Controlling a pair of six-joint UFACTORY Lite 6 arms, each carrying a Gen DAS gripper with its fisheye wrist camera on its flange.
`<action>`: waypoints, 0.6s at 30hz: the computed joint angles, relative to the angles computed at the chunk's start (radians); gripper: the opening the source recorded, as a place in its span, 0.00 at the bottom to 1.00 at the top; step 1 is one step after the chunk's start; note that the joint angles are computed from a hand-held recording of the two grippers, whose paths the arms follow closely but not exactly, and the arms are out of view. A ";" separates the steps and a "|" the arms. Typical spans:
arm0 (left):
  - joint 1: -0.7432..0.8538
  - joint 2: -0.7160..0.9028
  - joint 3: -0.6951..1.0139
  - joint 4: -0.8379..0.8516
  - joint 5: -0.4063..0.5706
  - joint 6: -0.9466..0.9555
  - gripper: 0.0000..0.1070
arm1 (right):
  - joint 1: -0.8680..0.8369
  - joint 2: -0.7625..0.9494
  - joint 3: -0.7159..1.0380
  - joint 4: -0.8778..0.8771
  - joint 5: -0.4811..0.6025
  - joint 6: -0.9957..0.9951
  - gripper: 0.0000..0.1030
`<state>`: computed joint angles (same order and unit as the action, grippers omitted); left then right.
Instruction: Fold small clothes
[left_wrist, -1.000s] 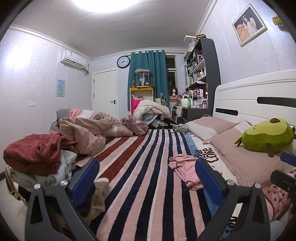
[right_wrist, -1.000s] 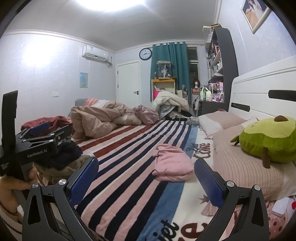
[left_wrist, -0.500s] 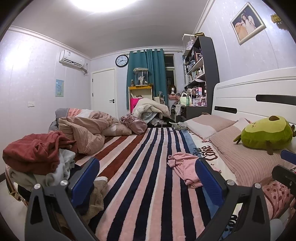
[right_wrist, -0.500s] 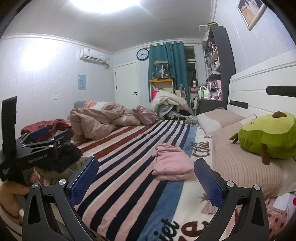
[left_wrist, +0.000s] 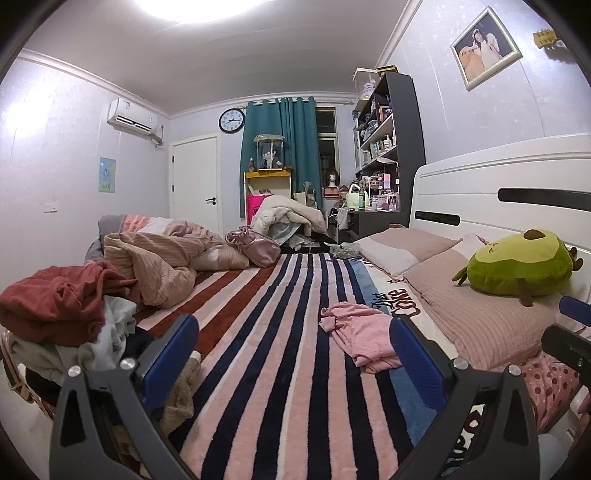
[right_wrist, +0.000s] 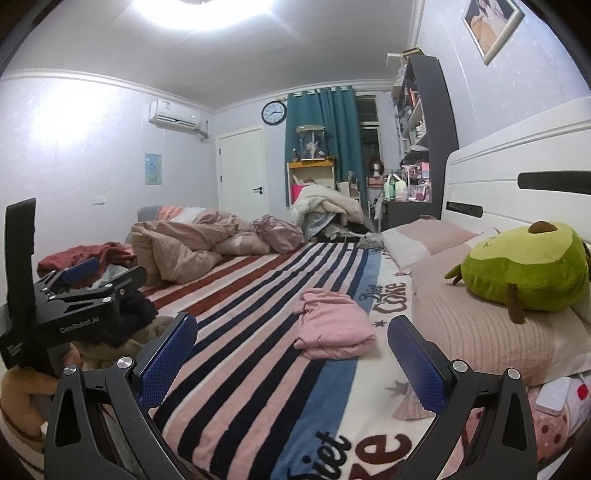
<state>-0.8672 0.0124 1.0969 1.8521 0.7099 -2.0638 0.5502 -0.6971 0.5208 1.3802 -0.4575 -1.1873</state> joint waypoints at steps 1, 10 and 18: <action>0.002 -0.003 -0.004 0.004 -0.002 -0.005 0.95 | 0.010 0.000 0.001 0.010 -0.007 -0.003 1.00; -0.001 -0.019 -0.025 0.023 0.003 -0.030 0.95 | 0.107 0.009 0.016 0.068 -0.101 -0.031 1.00; -0.006 -0.068 -0.073 0.042 0.002 -0.052 0.95 | 0.238 0.035 0.053 0.130 -0.218 -0.066 1.00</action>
